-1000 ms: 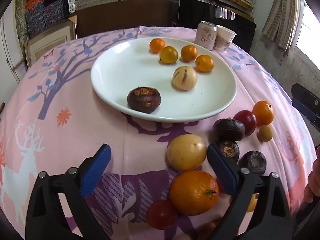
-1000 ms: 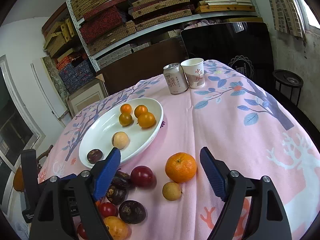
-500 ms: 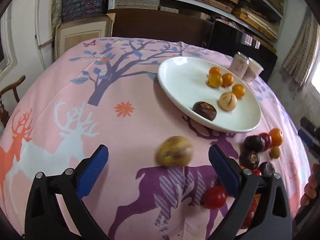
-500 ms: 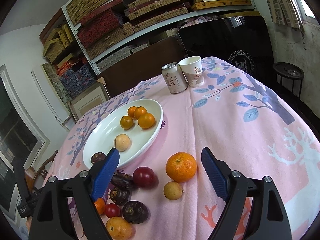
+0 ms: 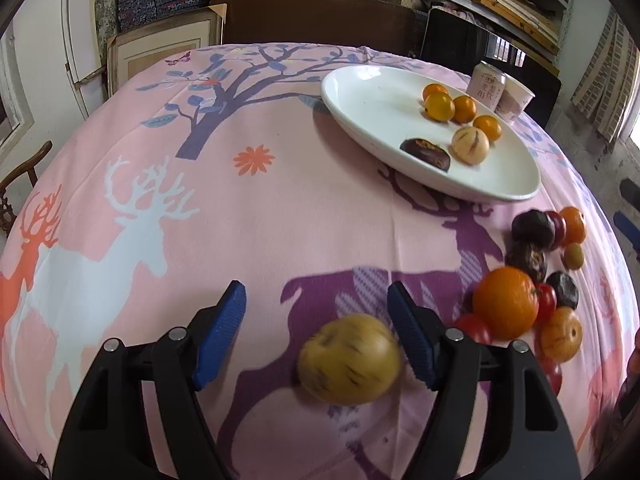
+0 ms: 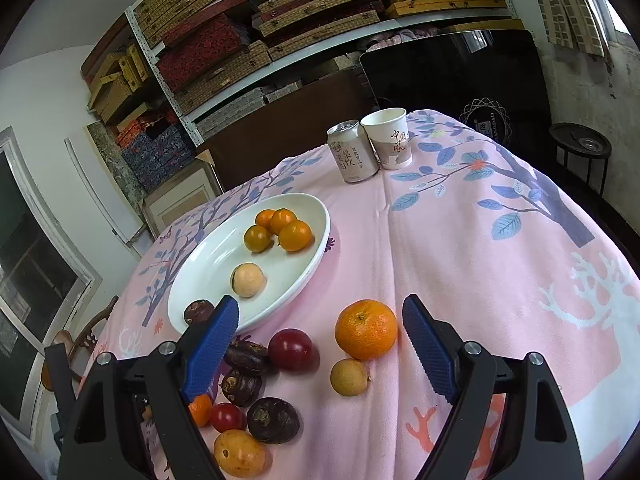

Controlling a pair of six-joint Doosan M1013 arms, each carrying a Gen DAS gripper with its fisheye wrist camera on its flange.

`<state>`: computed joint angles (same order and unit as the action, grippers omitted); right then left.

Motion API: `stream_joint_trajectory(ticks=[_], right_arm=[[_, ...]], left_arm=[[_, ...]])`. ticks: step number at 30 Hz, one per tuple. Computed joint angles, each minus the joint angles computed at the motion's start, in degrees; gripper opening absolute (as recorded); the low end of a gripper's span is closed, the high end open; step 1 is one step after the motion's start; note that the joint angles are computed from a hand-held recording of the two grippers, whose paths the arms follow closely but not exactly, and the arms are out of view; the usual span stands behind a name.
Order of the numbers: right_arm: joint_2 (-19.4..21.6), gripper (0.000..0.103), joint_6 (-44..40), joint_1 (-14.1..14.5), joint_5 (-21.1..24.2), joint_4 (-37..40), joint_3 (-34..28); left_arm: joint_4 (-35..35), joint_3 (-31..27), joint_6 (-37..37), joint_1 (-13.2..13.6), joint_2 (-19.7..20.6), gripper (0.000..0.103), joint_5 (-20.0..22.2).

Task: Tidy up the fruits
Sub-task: 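Move the left tool toward a yellow-brown pear while the right tool approaches another pear, then close the left tool on the yellow-brown pear while the right tool grasps the other pear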

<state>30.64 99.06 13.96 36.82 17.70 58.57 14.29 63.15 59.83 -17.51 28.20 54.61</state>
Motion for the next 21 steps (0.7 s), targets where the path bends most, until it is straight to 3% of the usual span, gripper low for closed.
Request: stream_joint_trajectory(ticks=[21], right_arm=[[0.0, 0.085, 0.0, 0.5, 0.9, -1.2, 0.0]], left_arm=[[-1.9, 11.5, 3.7, -2.0, -8.1, 0.072, -5.6]])
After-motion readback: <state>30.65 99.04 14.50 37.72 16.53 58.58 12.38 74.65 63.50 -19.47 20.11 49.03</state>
